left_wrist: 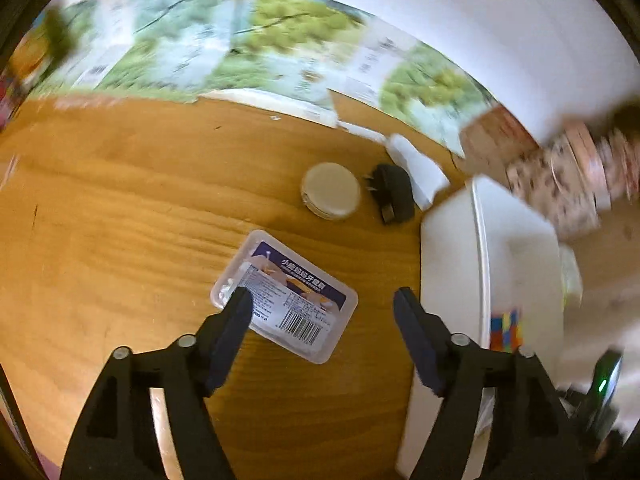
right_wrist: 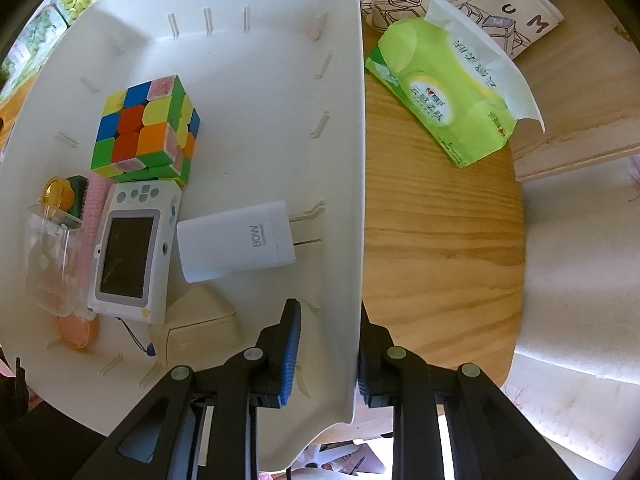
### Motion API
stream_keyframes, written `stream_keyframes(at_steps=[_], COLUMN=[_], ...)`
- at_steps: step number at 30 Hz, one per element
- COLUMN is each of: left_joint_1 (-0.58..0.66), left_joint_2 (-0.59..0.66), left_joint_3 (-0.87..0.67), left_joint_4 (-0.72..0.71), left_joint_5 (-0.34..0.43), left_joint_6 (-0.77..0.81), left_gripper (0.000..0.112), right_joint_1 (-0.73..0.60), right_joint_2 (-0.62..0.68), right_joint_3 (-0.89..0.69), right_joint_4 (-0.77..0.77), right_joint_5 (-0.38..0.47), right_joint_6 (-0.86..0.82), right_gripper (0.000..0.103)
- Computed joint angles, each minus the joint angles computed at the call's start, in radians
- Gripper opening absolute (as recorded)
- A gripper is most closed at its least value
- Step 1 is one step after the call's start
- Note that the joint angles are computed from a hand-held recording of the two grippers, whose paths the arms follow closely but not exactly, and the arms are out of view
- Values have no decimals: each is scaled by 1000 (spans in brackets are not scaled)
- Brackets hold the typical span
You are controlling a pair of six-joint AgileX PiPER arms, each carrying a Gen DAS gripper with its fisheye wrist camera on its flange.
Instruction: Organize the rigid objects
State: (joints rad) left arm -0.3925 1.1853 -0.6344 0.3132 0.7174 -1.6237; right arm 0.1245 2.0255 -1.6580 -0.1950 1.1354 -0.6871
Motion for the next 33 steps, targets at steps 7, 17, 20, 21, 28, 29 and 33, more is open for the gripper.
stream_keyframes(at_steps=[7,17,20,21,28,29,33], left_joint_1=[179,319,335,335,327,320,324], left_joint_2=[41,187,239,253,348,356,362], left_joint_3=[60,54,34,18,-92,-108,-114], left_joint_4=[-265,-516,-558,-538,-469,-446,-465], left_joint_5=[-101,-147,-149,-135,-36,-25,-40], left_joint_6=[50,231,278,264,252,249,283], left_gripper=[83,83,83,84,76,76,75], right_joint_1=[9,20,21,19,18,16,13], right_joint_2=[10,22,30,33,56,57,63], right_joint_3=[-12,-34,-47,-52,-91,-92,-100], right_joint_4=[-1,-10,-8,-7,8,11,17], right_joint_5=[2,24,34,37,60,59,62], right_joint_6=[-12,-16,-17,-18,-22,-24,-32], right_gripper=[29,30,30,30,30,30,30])
